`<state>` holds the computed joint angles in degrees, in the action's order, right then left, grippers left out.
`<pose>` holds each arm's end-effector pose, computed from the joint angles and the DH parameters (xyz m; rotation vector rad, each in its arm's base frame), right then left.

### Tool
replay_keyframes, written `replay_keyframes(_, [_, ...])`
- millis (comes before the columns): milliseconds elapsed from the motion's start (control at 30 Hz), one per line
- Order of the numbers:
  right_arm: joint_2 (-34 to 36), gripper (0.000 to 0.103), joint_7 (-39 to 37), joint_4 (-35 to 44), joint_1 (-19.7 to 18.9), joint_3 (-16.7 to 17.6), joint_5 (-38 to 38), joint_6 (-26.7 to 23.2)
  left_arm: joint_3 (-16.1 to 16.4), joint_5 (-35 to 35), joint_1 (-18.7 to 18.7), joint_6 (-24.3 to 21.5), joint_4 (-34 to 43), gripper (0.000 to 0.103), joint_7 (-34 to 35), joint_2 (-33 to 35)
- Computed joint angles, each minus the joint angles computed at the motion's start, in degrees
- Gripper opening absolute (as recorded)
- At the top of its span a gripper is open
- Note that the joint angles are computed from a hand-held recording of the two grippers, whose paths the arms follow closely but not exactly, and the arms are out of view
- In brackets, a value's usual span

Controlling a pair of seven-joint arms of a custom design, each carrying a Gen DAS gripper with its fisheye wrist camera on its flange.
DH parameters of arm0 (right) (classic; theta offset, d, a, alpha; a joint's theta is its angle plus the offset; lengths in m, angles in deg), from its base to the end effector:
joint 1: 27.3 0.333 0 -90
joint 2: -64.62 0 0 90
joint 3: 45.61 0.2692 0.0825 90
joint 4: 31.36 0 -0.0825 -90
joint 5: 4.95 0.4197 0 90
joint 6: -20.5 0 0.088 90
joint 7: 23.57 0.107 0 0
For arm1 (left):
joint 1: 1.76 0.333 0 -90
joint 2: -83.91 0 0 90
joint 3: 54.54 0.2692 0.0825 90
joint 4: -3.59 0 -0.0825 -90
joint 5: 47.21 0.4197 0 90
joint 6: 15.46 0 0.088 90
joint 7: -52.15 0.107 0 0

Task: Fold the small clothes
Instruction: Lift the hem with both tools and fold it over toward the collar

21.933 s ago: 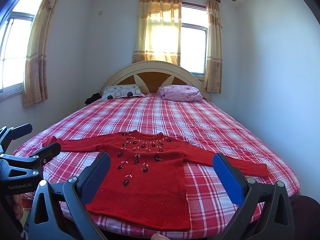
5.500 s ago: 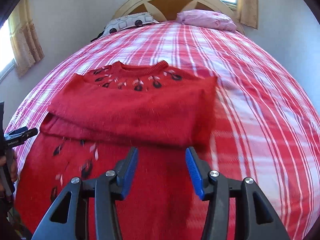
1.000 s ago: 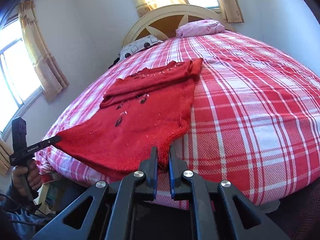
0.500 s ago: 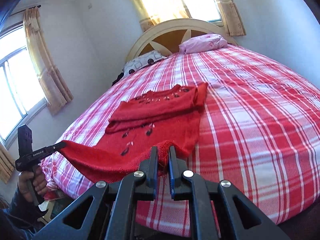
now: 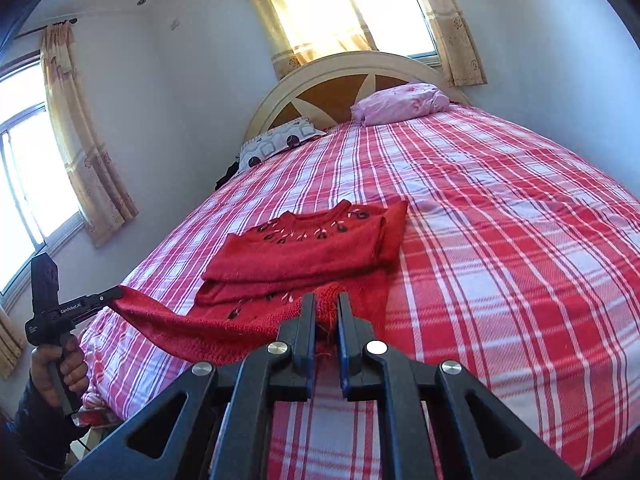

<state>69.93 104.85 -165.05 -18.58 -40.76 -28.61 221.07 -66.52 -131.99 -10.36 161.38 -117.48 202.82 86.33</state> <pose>0.5458 0.1809 0.3512 -1.5261 1.4773 -0.4787 0.5780 -0.1293 0.3801 -1.8176 1.7516 -1.2769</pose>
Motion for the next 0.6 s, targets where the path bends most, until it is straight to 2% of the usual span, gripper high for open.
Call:
replay_keyframes(200, [3.6,0.008,0.9,5.6,-2.1,1.5,-1.4,-2.1,-0.4,7.8,1.3,-0.4,3.7,0.008,-7.2,3.4])
replay_keyframes(433, [8.0,0.008,2.2,12.7,-8.5,7.3,-3.8,-5.9,-2.0,19.8,3.7,-1.3,8.4,0.008,-17.5,7.7])
replay_keyframes(600, [11.1,0.008,-1.0,17.1,-11.9,11.3,-1.8,-8.4,-3.0,27.9,5.5,-2.2,12.0,0.008,-24.5,10.7])
